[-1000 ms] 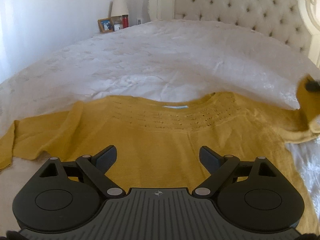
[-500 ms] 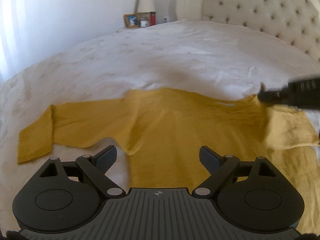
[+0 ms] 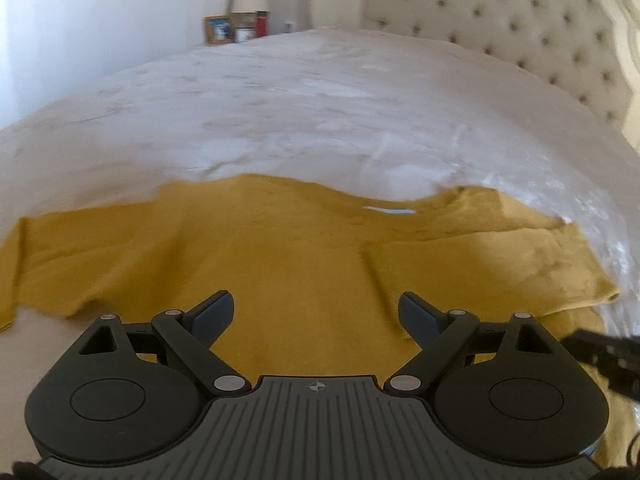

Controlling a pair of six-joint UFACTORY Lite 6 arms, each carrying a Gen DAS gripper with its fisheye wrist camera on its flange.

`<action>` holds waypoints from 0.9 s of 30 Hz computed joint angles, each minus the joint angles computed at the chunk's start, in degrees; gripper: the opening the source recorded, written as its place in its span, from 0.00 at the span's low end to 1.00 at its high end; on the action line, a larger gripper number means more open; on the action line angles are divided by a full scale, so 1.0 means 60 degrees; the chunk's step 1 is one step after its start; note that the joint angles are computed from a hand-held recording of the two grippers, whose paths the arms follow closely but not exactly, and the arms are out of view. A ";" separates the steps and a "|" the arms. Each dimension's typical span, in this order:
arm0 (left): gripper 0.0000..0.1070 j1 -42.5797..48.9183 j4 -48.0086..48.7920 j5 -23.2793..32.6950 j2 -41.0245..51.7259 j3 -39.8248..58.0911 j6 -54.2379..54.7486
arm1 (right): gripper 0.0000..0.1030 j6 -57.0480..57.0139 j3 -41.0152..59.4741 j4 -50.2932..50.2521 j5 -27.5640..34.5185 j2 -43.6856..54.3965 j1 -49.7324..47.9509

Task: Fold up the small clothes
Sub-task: 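Grasp the other sleeve with the left gripper, lay it across the body, release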

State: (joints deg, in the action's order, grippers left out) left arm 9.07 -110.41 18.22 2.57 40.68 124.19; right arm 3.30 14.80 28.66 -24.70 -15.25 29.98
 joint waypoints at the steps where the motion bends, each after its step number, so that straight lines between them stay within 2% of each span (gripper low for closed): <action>1: 0.84 -0.0326 -0.0453 -0.0125 0.0253 0.0140 0.0363 | 0.38 0.0031 -0.0095 -0.0066 -0.0073 -0.0007 -0.0060; 3: 0.81 -0.0888 -0.1186 -0.0407 0.0805 0.0474 0.0910 | 0.39 -0.0253 -0.0435 0.0270 -0.0268 -0.0252 0.0141; 5: 0.76 -0.1327 -0.1805 -0.0633 0.1488 0.0901 0.1387 | 0.43 -0.0559 -0.0700 0.0583 -0.0540 -0.0341 0.0434; 9: 0.74 -0.1672 -0.0583 -0.0828 0.2745 0.1877 -0.0200 | 0.46 -0.1142 -0.0689 0.1333 -0.1290 0.0242 0.1273; 11: 0.73 -0.1868 -0.1536 -0.0937 0.2970 0.2061 0.0614 | 0.47 -0.1312 -0.0671 0.1666 -0.1703 0.0636 0.1724; 13: 0.53 -0.2040 -0.2604 -0.0960 0.3020 0.2112 0.1603 | 0.49 -0.1173 -0.0650 0.1739 -0.2073 0.1018 0.2025; 14: 0.32 -0.2089 -0.2640 -0.0976 0.2959 0.2130 0.1590 | 0.49 -0.1057 -0.0671 0.1792 -0.2282 0.1192 0.2173; 15: 0.18 -0.2112 -0.2314 -0.0985 0.2906 0.2172 0.1220 | 0.49 -0.0991 -0.0668 0.1851 -0.2436 0.1336 0.2269; 17: 0.05 -0.2074 -0.0953 -0.0911 0.2834 0.2347 -0.0236 | 0.49 -0.0829 -0.0685 0.1837 -0.2614 0.1498 0.2354; 19: 0.04 -0.1953 -0.0376 -0.0612 0.2608 0.2406 -0.1006 | 0.49 -0.0746 -0.0670 0.1807 -0.2668 0.1563 0.2360; 23: 0.04 -0.1104 0.0870 0.0587 0.1401 0.2160 -0.2388 | 0.50 -0.0676 -0.0693 0.1736 -0.2718 0.1580 0.2353; 27: 0.04 -0.0241 0.1212 0.0874 0.0774 0.2240 -0.2277 | 0.50 -0.0742 -0.0622 0.1856 -0.2710 0.1654 0.2403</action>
